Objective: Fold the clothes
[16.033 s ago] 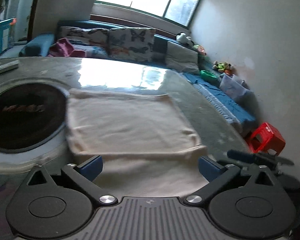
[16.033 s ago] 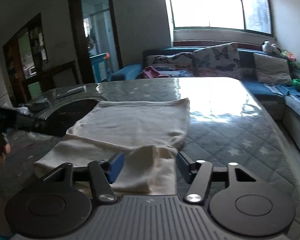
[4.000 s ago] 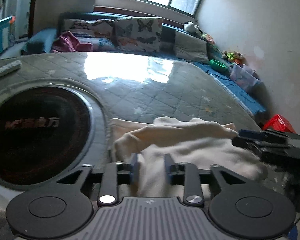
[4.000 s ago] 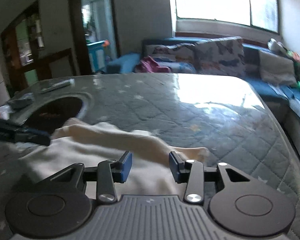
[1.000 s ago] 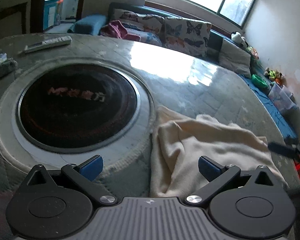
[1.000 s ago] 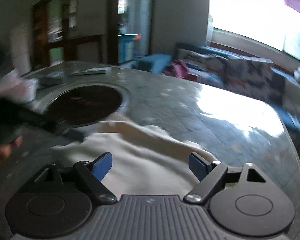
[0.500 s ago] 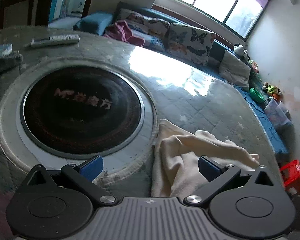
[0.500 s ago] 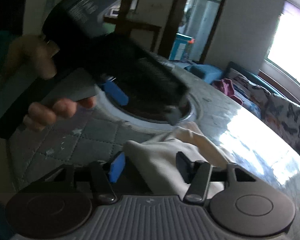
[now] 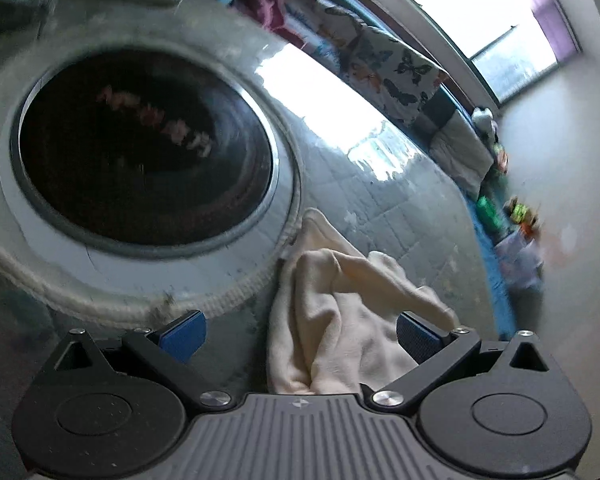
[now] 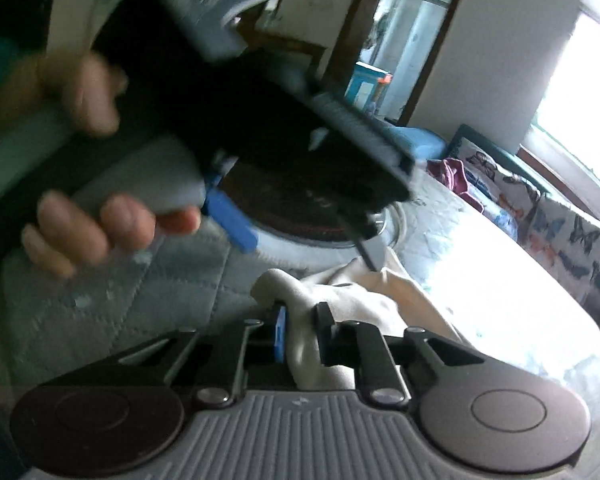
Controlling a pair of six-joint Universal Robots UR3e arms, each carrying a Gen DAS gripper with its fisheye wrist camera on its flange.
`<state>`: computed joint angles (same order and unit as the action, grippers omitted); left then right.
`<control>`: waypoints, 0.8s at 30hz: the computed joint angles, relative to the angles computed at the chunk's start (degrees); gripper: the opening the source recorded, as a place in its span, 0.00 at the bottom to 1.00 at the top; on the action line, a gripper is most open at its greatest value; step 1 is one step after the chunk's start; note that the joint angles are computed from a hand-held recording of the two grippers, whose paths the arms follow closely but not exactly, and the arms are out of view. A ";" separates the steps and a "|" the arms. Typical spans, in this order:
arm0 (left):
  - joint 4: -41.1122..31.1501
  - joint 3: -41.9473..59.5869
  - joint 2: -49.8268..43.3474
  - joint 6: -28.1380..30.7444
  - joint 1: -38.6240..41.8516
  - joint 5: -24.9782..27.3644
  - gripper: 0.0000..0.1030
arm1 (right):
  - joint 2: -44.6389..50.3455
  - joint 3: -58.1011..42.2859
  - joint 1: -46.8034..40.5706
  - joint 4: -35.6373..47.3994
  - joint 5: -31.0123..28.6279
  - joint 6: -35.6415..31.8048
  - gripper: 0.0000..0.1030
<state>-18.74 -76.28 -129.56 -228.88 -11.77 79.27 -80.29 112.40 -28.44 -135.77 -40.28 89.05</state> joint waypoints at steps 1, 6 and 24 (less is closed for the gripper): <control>0.60 0.02 -0.34 -1.09 0.37 -1.50 1.00 | -0.07 -1.77 -0.66 3.49 0.76 0.11 0.11; 2.84 1.83 -3.09 -6.67 1.42 -7.92 1.00 | -1.19 -8.34 -4.41 19.52 4.60 -2.68 0.03; 4.46 -4.27 1.17 -9.82 2.87 -5.69 1.00 | -3.74 6.32 -2.25 1.29 1.51 -11.75 0.40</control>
